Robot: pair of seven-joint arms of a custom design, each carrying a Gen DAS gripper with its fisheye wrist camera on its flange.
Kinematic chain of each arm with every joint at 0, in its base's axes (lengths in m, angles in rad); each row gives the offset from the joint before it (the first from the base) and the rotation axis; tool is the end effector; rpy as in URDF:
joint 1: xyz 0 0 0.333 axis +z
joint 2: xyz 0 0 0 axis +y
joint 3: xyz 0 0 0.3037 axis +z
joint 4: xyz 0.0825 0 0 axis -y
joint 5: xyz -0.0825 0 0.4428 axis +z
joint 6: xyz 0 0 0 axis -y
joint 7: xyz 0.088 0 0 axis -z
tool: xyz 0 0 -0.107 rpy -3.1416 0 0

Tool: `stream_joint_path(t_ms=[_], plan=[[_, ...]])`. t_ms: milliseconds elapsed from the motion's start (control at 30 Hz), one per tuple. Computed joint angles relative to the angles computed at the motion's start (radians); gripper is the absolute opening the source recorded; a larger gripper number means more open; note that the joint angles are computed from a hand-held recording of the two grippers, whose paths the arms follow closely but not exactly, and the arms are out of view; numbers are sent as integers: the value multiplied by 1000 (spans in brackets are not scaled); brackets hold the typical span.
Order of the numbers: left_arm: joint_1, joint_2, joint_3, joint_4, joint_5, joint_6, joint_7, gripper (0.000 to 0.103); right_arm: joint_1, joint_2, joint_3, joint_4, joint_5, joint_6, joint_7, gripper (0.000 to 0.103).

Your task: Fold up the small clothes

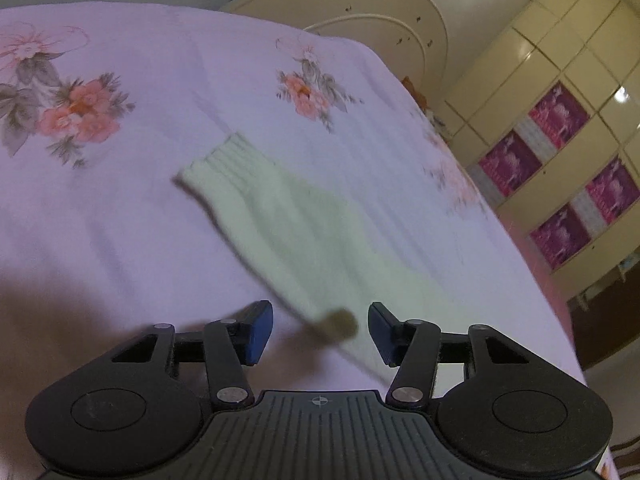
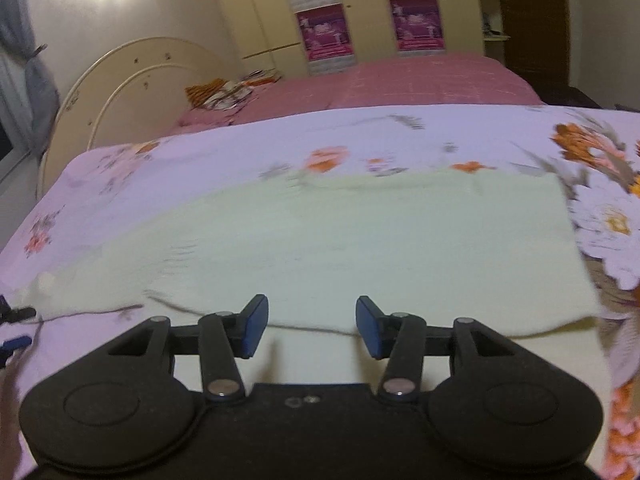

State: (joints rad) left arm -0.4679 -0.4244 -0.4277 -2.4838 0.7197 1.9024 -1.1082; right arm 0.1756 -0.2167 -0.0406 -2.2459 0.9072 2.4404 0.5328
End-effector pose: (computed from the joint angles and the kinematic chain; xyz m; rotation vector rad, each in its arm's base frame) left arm 0.3284 -0.3252 0.3967 -2.4115 0.0686 -0.7318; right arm 0.5673 0.0779 0.4630 -2.0537 1.1154 -0.1466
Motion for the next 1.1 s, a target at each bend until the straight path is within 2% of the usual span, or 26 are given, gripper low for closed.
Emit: stream_joint_path(t_ms=[67, 100, 133, 200, 267, 333, 433, 500, 567, 600, 633, 667, 700, 733, 800, 900, 933, 1000, 1067, 1100], plan=[[13, -18, 5, -30, 31, 21, -24, 52, 10, -7, 14, -11, -6, 15, 9, 48], [20, -27, 9, -46, 42, 31, -30, 40, 16, -10, 20, -15, -9, 25, 15, 48], [27, -30, 17, -56, 45, 40, -31, 33, 23, -10, 25, -18, -8, 37, 17, 48], [46, -48, 28, -84, 60, 65, -49, 14, 35, -10, 34, -25, -13, 66, 21, 48], [57, -78, 34, -122, 67, 96, -75, 5, 45, -5, 42, -27, -24, 97, 27, 48], [65, -99, 33, -141, 76, 111, -74, 4, 54, 6, 47, -22, -35, 121, 38, 48], [58, -96, -10, -96, 98, 55, -48, 4, 67, 22, 52, -12, -43, 149, 51, 48], [68, -75, -12, -50, 166, 40, 45, 4, 79, 28, 54, -11, -24, 174, 31, 48], [88, -49, -2, -5, 250, 85, 120, 4, 88, 38, 64, -20, -38, 216, 12, 48], [102, -20, 1, 29, 294, 113, 153, 4, 82, 53, 79, -22, -108, 229, 48, 48], [117, 13, 4, 67, 341, 153, 178, 4, 70, 73, 96, -18, -154, 230, 68, 49], [130, 46, 7, 100, 380, 187, 191, 4, 93, 67, 83, -35, -129, 267, 23, 50], [146, 97, 13, 148, 425, 234, 207, 4, 95, 64, 82, -37, -139, 263, 19, 52], [153, 147, 15, 197, 459, 271, 222, 4, 95, 62, 77, -31, -139, 245, 23, 52], [164, 274, 30, 319, 547, 352, 271, 4, 88, 55, 41, -2, -58, 148, 21, 50], [142, 495, 68, 543, 636, 480, 353, 4, 55, 40, 7, 17, 16, 81, 36, 51], [127, 573, 75, 629, 640, 496, 399, 4, 43, 36, -3, 20, 31, 65, 33, 51], [104, 724, 94, 792, 629, 593, 508, 4, 15, 29, -19, 21, 40, 56, 25, 51], [88, 873, 84, 959, 525, 637, 706, 4, -9, 32, -25, 27, 38, 63, 34, 52], [78, 944, 72, 1041, 462, 622, 822, 4, -25, 35, -33, 30, 33, 63, 39, 52]])
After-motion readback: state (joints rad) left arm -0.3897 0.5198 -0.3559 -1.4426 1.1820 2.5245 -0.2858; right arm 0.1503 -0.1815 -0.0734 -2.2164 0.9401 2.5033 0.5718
